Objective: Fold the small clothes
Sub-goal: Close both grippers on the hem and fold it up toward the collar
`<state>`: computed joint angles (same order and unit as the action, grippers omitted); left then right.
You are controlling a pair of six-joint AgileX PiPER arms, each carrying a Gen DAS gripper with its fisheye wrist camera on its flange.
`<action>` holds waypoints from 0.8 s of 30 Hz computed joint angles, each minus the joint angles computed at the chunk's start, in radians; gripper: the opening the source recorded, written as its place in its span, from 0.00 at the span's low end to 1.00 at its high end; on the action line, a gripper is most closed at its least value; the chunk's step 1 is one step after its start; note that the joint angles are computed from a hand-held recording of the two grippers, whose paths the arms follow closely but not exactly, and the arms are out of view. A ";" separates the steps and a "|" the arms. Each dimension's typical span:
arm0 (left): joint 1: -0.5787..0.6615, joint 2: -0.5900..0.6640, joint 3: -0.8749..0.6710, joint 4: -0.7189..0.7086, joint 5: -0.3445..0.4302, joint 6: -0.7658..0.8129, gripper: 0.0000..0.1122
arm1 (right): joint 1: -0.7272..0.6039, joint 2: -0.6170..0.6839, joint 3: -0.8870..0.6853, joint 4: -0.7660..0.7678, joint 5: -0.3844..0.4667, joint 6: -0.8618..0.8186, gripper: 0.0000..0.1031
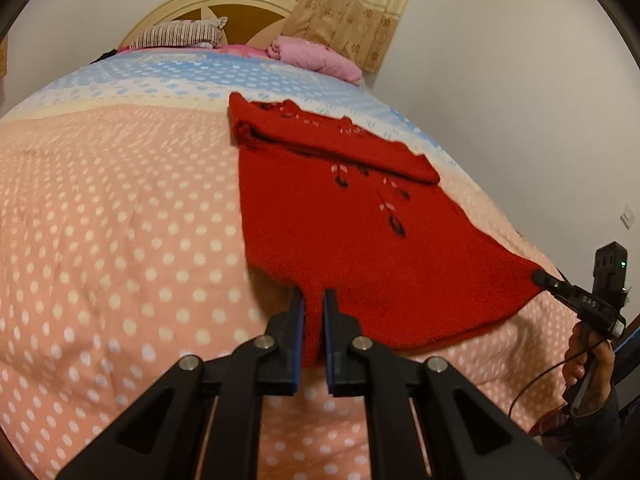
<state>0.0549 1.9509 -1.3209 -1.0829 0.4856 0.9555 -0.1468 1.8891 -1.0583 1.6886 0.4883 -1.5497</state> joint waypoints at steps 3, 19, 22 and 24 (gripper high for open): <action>0.002 0.014 -0.049 0.007 0.006 -0.012 0.08 | 0.006 -0.023 -0.016 0.034 -0.014 -0.020 0.08; 0.030 0.129 -0.389 0.118 0.093 -0.200 0.07 | 0.053 0.038 -0.360 -0.211 -0.063 0.290 0.08; 0.029 0.170 -0.488 0.173 0.110 -0.262 0.07 | 0.062 0.061 -0.435 -0.295 -0.069 0.378 0.08; 0.028 0.201 -0.555 0.198 0.127 -0.295 0.07 | 0.063 0.080 -0.485 -0.357 -0.069 0.443 0.08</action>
